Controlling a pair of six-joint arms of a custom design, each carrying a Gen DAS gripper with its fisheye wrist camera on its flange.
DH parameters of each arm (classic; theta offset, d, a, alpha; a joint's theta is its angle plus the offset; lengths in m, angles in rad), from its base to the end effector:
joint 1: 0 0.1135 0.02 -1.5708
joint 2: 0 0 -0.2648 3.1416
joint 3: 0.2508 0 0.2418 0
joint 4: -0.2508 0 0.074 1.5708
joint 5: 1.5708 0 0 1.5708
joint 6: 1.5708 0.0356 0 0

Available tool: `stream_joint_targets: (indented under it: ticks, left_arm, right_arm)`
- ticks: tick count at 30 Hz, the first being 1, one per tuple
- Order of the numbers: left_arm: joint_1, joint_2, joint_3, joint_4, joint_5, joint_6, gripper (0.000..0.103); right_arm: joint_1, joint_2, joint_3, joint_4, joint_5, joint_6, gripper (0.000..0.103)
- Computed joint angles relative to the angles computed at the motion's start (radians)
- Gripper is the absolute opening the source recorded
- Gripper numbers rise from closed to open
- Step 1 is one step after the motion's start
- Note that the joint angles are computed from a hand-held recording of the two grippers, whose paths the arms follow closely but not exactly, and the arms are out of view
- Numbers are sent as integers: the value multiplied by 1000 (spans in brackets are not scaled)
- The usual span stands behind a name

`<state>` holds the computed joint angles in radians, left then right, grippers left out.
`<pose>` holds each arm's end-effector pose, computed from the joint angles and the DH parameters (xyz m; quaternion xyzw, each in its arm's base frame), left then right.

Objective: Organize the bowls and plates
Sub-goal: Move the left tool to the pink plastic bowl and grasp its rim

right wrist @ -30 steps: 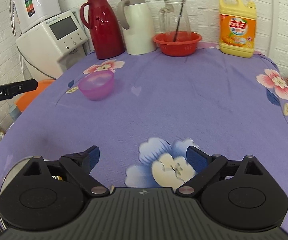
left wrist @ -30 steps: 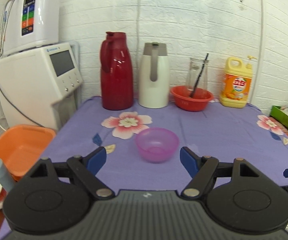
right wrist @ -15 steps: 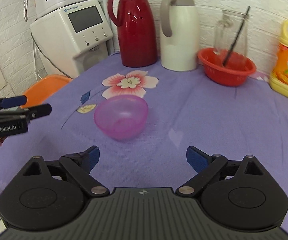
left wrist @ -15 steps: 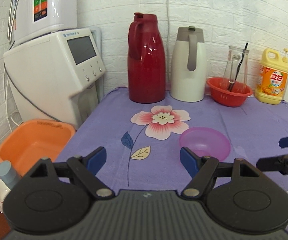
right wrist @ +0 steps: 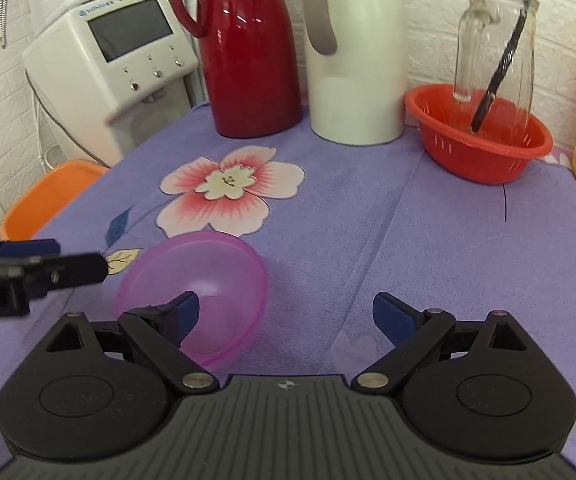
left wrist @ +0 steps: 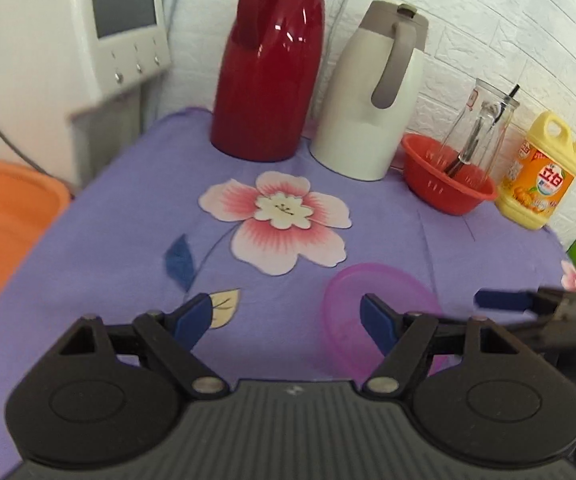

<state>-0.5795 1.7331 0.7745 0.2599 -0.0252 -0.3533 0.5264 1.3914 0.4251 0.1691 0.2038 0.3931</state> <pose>0.2770 -0.1802 0.1471 0.0970 0.9012 -0.1797 0.3824 0.2036 0.1100 0.1375 -0.0231 0.9218 0.0821 0.3781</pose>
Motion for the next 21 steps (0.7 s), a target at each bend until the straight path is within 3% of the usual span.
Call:
stream_joint_targets:
  ticks: [5,11,15,16,19,21]
  left_arm:
    - [-25,143,151,-47,-10,7,75]
    - [-29,244,201,-51,-5,-20,70]
    - [-47,261,205,-23,-18,6,52]
    - [-51,260,202,-19,-16,15,43]
    - [-50,240,175,-6,29,8,29]
    - [-48,222,157,-7,72,-19,26]
  right_arm:
    - [-24,57,15,43,-27,-27,103]
    - [7,144,62,58,6,-84,103]
    - [18,190,98,46,-6,-101,103]
    - [17,200,108,35,-18,-106,93]
    - [25,196,105,35,-44,-108,77]
    - [43,183,98,30,-47,-93,70]
